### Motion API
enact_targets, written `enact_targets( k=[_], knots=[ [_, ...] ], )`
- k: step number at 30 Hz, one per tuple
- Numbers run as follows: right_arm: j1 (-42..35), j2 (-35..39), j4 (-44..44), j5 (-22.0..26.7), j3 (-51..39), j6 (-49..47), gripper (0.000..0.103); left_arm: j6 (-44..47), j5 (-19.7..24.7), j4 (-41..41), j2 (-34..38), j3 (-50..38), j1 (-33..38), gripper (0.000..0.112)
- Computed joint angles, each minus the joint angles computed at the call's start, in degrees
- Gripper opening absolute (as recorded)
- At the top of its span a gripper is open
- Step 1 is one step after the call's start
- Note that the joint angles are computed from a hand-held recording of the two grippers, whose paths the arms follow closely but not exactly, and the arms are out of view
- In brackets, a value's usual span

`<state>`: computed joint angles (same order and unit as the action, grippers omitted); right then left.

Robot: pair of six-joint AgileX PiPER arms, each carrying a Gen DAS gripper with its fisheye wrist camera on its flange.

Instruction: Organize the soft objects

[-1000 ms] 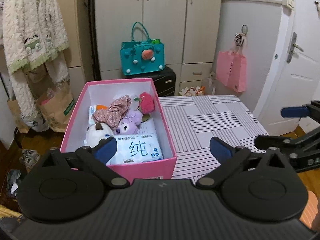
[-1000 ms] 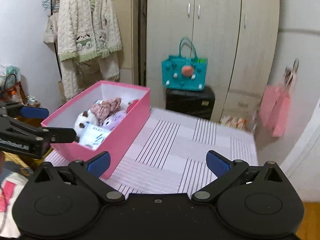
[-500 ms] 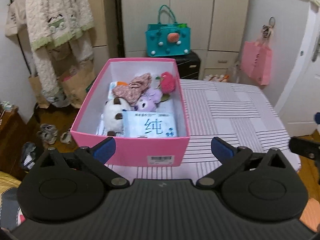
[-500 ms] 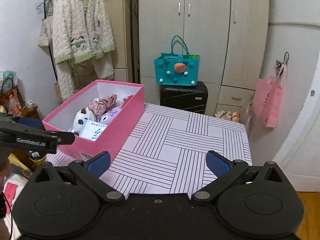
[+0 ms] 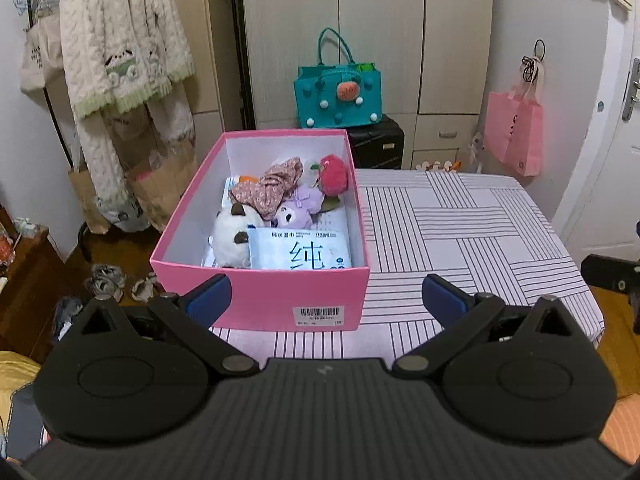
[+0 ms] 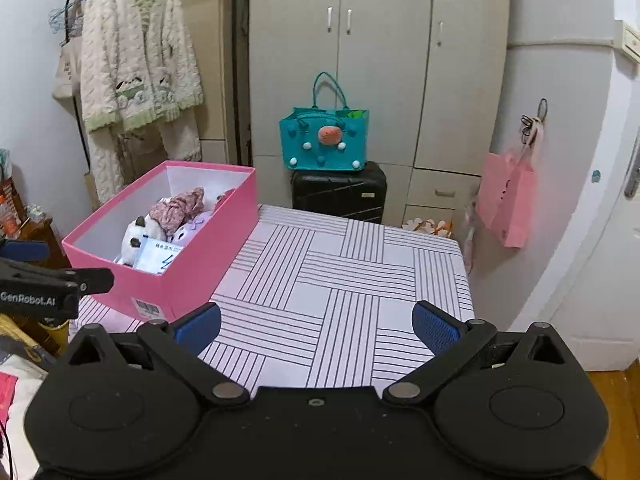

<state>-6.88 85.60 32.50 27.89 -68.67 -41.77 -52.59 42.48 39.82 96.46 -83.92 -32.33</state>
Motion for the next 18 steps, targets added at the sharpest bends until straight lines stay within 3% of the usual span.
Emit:
enact_targets(
  k=[9, 13, 18],
  knots=[
    [1.0, -3.3, 0.7, -5.2, 5.0, -1.1, 0.103, -7.6, 1.1, 7.0, -0.7, 1.6, -2.3, 0.103],
    [2.4, -4.5, -2.6, -10.1, 7.6, 2.6, 0.103, -10.2, 1.1, 9.6, -0.7, 2.5, -3.0, 0.103],
    [1.7, -4.2, 0.0, -9.0, 7.0, 0.2, 0.103, -10.5, 1.0, 10.0, -0.3, 2.5, -3.0, 0.103]
  ],
)
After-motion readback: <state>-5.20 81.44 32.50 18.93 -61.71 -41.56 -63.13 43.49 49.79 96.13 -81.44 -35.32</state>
